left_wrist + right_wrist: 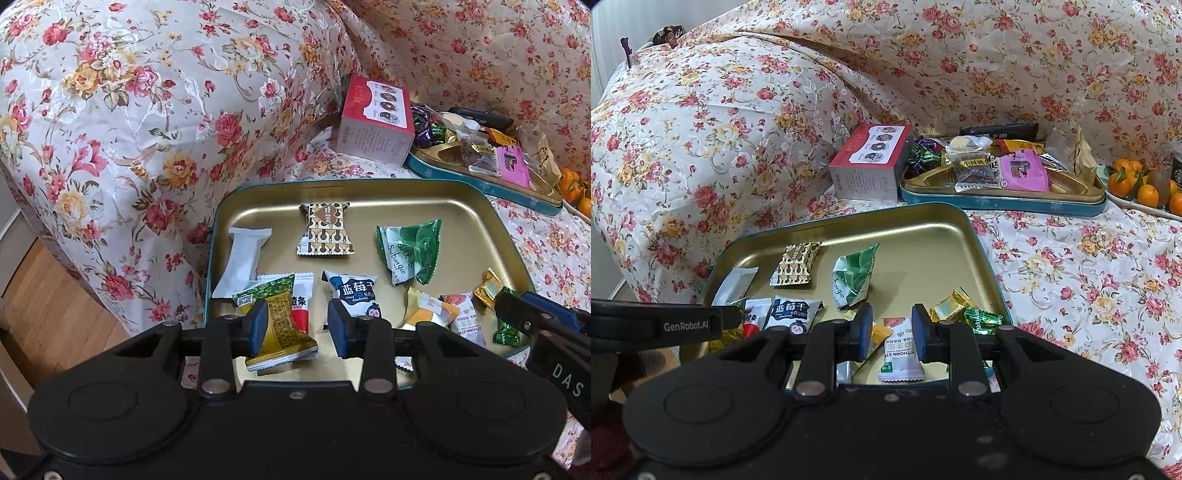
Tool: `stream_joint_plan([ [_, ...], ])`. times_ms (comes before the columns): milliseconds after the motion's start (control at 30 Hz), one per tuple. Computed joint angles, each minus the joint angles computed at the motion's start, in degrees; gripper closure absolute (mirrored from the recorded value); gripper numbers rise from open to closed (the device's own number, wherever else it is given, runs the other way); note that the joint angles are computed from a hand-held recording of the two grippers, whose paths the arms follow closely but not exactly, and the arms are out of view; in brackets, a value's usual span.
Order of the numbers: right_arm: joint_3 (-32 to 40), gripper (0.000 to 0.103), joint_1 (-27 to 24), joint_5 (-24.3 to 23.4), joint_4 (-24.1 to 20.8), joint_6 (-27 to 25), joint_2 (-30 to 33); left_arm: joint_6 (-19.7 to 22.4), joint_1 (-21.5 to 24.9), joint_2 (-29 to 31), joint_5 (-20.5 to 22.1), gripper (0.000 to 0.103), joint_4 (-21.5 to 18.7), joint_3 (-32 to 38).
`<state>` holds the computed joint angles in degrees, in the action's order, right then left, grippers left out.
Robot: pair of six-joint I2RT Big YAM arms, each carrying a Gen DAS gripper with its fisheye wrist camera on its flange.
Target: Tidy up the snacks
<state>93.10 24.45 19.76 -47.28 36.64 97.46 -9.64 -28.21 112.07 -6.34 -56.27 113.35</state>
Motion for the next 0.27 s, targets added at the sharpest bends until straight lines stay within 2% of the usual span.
stream_joint_plan([
  [267,0.02,0.078,0.02,0.04,-0.01,0.06,0.02,-0.21,-0.14,-0.36,-0.78,0.057,0.49,-0.54],
])
